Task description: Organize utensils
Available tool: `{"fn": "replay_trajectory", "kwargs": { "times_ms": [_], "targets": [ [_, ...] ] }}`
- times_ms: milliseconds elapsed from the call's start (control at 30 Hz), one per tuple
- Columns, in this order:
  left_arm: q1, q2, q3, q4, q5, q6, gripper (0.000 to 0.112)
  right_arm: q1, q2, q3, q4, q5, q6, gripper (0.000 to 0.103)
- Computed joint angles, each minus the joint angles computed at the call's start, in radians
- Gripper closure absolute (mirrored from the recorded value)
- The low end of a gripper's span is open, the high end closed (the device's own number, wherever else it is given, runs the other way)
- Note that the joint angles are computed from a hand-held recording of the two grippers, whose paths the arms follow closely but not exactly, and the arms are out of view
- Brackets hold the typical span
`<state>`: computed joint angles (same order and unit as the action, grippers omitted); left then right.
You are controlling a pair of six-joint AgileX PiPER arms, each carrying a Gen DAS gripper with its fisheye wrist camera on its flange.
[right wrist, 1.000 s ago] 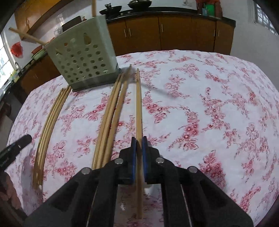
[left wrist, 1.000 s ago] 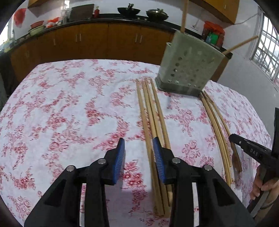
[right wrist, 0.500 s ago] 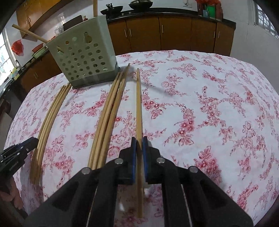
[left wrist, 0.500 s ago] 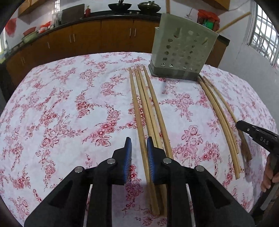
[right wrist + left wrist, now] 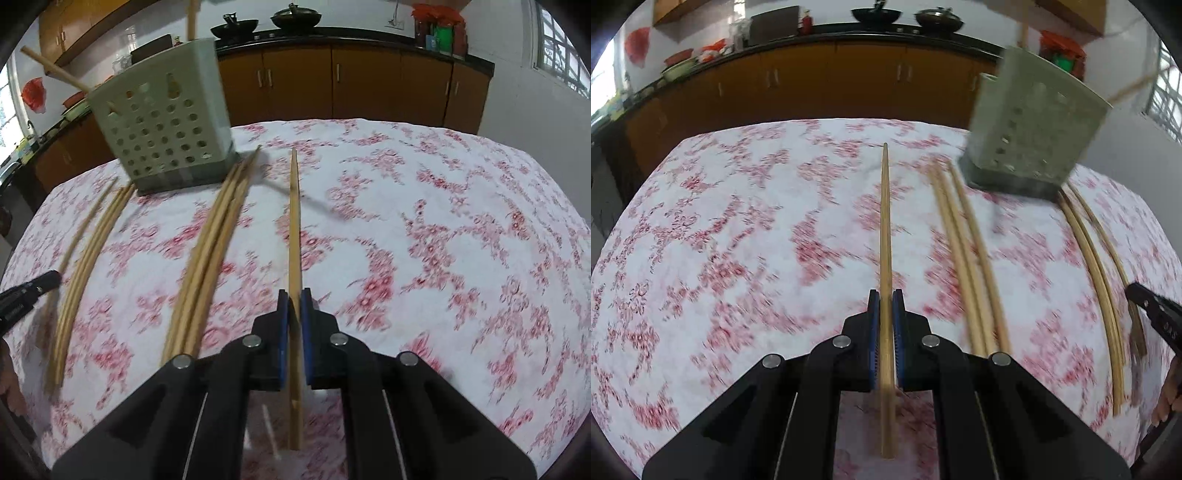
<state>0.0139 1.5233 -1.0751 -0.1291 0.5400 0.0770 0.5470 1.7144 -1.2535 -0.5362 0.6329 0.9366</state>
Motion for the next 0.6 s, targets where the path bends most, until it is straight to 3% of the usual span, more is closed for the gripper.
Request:
{"fn": "replay_trajectory", "kwargs": {
  "times_ms": [267, 600],
  "targets": [
    [0.039, 0.003, 0.007, -0.103, -0.015, 0.098, 0.104, 0.000, 0.003, 0.001, -0.015, -0.011, 0.007, 0.094],
    [0.044, 0.000, 0.012, -0.126, -0.013, 0.112, 0.104, 0.003, 0.002, 0.009, -0.023, -0.014, 0.018, 0.094]
  ]
}}
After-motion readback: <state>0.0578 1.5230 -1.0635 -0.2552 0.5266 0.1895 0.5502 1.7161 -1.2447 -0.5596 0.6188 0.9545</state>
